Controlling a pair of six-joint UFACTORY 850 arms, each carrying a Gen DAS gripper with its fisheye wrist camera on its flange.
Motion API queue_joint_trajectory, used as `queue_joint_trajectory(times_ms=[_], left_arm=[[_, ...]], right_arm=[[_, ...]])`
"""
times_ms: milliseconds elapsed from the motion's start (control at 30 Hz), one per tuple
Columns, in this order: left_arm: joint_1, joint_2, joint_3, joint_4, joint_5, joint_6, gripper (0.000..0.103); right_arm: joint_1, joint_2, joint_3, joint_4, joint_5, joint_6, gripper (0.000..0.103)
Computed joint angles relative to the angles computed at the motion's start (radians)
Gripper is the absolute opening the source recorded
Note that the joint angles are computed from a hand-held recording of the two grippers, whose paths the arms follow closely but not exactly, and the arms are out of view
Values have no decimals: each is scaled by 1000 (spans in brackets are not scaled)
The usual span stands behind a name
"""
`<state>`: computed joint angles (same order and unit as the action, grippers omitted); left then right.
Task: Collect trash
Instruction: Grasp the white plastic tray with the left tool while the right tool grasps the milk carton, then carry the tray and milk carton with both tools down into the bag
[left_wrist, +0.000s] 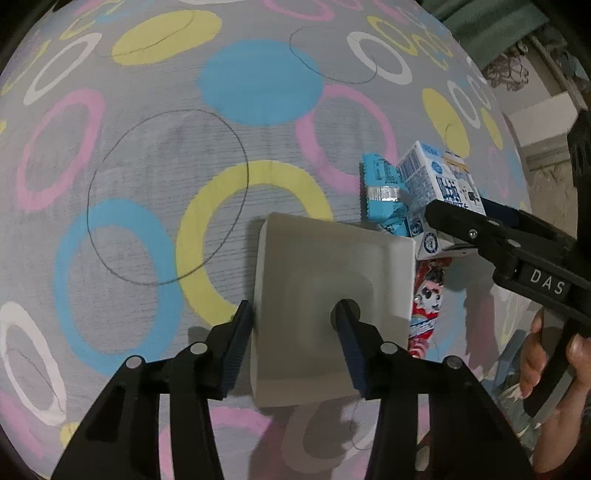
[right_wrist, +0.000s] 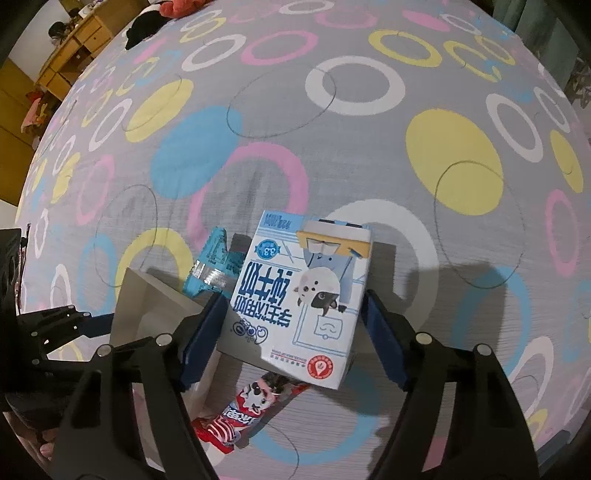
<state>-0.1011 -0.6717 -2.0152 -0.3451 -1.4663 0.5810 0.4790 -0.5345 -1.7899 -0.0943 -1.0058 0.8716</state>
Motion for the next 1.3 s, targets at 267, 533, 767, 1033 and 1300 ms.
queue_joint_trajectory(times_ms=[267, 533, 767, 1033, 1300], left_arm=[[31, 14, 10, -29, -4, -18, 45], [59, 40, -9, -54, -29, -14, 45], [78, 116, 14, -44, -25, 8, 45], [96, 287, 139, -16, 9, 69, 45], [112, 475, 335, -10, 23, 137, 45]], right_arm=[[14, 34, 6, -63, -14, 19, 71], [29, 84, 33, -109, -21, 61, 71], [79, 153, 45, -166, -36, 99, 71], [200, 232, 37, -254, -103, 158, 71], [340, 318, 87, -311, -148, 275, 71]])
